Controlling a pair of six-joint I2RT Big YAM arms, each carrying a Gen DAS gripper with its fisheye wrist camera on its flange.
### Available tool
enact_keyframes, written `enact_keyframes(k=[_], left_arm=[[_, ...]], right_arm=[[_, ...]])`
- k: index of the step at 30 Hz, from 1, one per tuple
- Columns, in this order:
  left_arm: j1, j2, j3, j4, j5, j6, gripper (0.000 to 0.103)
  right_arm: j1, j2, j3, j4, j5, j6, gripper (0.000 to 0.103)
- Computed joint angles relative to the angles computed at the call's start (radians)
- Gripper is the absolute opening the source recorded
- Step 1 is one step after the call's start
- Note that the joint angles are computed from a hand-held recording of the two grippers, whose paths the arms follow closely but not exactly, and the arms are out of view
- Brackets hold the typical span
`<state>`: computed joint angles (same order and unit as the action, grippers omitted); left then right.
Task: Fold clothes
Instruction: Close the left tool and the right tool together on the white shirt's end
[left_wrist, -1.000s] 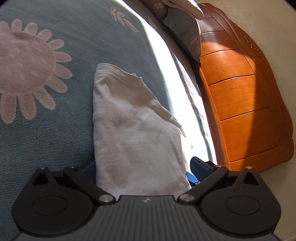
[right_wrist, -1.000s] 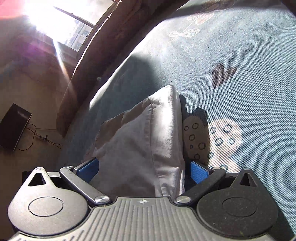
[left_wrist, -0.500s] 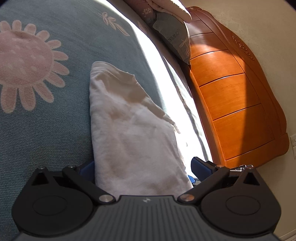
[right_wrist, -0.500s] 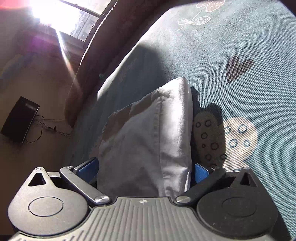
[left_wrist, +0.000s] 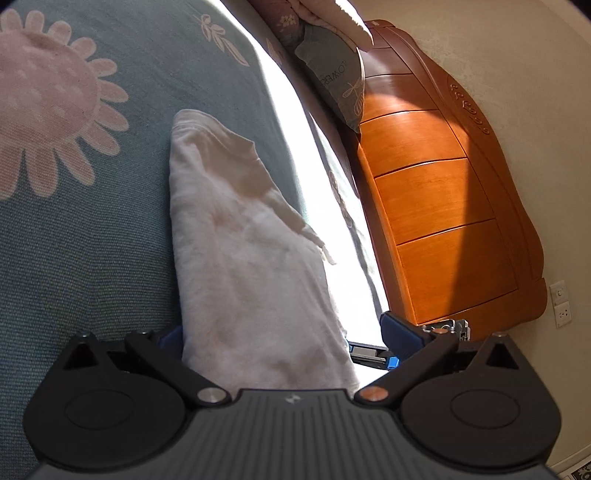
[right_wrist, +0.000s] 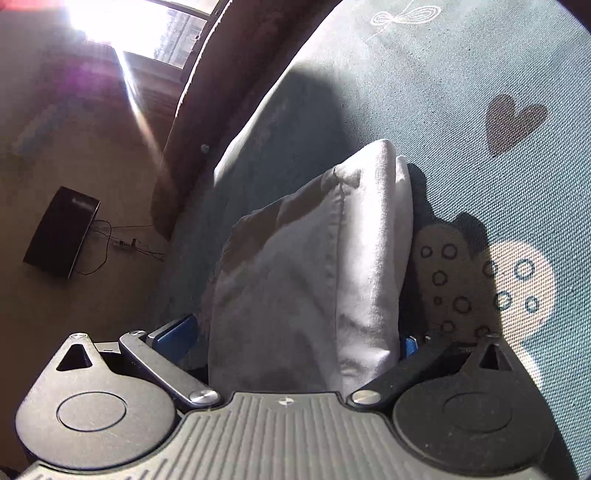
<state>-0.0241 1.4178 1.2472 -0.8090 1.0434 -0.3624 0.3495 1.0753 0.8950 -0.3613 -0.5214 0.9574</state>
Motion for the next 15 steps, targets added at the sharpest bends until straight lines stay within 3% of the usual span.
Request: enact_keyframes(k=[6, 8, 11, 15], left_arm=[[-0.038, 0.055, 0.075, -0.045, -0.060, 0.022, 0.102], [-0.028, 0.046, 0.057, -0.024, -0.036, 0.012, 0.102], [-0.014, 0.030, 0.031, -0.011, 0.021, -0.061, 0.102], [-0.024, 0.060, 0.073, -0.117, 0.010, 0.064, 0.102]], right_arm=[[-0.042, 0.049, 0.027, 0.021, -0.058, 0.033, 0.103], [-0.049, 0.053, 0.027, 0.027, -0.073, 0.030, 0.103], [-0.048, 0.031, 0.003, 0.051, -0.081, 0.006, 0.103], [-0.027, 0.021, 0.002, 0.033, -0.053, -0.053, 0.103]])
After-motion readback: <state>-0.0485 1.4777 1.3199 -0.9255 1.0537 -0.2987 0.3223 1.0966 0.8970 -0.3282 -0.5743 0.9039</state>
